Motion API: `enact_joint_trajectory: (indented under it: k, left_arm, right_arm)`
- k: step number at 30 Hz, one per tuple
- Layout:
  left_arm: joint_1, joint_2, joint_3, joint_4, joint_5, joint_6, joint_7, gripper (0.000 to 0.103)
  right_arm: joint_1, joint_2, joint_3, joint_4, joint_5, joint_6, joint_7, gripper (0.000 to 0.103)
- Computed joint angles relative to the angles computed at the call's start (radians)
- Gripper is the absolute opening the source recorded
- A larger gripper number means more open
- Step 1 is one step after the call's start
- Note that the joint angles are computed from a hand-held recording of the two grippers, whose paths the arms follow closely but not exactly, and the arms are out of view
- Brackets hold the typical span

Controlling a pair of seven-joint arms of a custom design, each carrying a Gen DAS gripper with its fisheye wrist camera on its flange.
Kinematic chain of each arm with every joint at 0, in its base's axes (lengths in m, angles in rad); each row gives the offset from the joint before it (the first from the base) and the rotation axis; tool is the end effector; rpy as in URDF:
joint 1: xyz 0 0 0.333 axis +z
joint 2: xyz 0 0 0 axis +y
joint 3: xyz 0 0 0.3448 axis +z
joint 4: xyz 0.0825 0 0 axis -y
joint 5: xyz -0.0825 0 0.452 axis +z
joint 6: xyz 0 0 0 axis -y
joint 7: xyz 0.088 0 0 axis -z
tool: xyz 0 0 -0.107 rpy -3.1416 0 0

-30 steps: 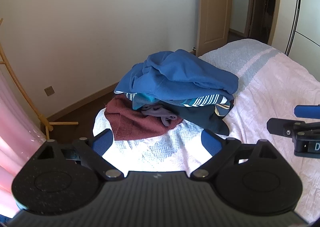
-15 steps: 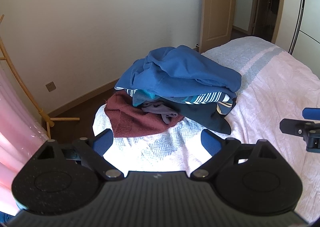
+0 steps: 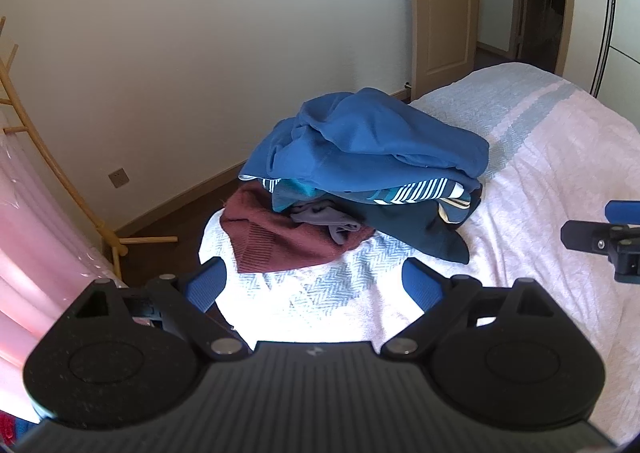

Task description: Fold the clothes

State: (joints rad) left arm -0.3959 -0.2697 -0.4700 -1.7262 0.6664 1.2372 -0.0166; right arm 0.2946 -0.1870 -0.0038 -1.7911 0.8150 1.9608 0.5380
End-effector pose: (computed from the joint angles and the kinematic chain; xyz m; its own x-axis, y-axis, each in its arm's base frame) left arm 0.3536 -0.3517 0.7180 0.8102 -0.5698 -0.1376 -0.4825 -0.5149 -0.7086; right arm 0.5535 0.2152 0.7056 0.9246 -0.3380 -0.1758 -0.3499 -0.5710 -0.7427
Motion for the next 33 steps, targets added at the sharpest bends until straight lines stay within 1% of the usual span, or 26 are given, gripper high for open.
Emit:
enact_joint_trajectory:
  k: [5, 9, 12, 14, 16, 17, 21, 24, 29, 31, 33]
  left_arm:
    - [-0.007, 0.026, -0.004, 0.026, 0.008, -0.017, -0.005, 0.093]
    - [-0.012, 0.003, 0.016, -0.006, -0.005, 0.010, 0.037, 0.093]
    - [0.003, -0.050, 0.044, -0.074, -0.009, 0.067, 0.103, 0.093]
    - [0.021, -0.095, 0.069, -0.135, -0.001, 0.123, 0.177, 0.093]
    - [0.044, -0.142, 0.097, -0.201, 0.007, 0.193, 0.254, 0.093]
    - [0.055, -0.172, 0.119, -0.244, 0.009, 0.245, 0.293, 0.093]
    - [0.098, -0.277, 0.213, -0.414, 0.033, 0.458, 0.443, 0.093]
    - [0.131, -0.338, 0.294, -0.533, 0.058, 0.619, 0.580, 0.093]
    - [0.187, -0.375, 0.418, -0.681, 0.089, 0.880, 0.796, 0.092]
    - [0.208, -0.381, 0.457, -0.730, 0.104, 1.009, 0.855, 0.091]
    - [0.233, -0.381, 0.490, -0.770, 0.119, 1.130, 0.905, 0.087]
  right_arm:
    - [-0.008, 0.019, -0.006, 0.018, 0.006, -0.021, -0.003, 0.079]
    - [-0.016, 0.037, -0.002, 0.027, 0.003, -0.017, -0.012, 0.079]
    - [-0.017, 0.058, 0.008, 0.043, 0.003, 0.007, -0.012, 0.079]
    - [-0.014, 0.074, 0.017, 0.056, 0.006, 0.029, -0.023, 0.079]
    - [-0.006, 0.096, 0.032, 0.074, -0.004, 0.065, -0.045, 0.079]
    - [-0.002, 0.106, 0.039, 0.081, -0.009, 0.083, -0.059, 0.078]
    - [0.033, 0.150, 0.083, 0.098, -0.061, 0.208, -0.158, 0.079]
    - [0.067, 0.205, 0.119, 0.129, -0.138, 0.271, -0.197, 0.079]
    - [0.136, 0.345, 0.185, 0.219, -0.279, 0.360, -0.271, 0.079]
    - [0.164, 0.419, 0.206, 0.273, -0.339, 0.393, -0.279, 0.078]
    - [0.189, 0.496, 0.223, 0.336, -0.398, 0.416, -0.286, 0.078]
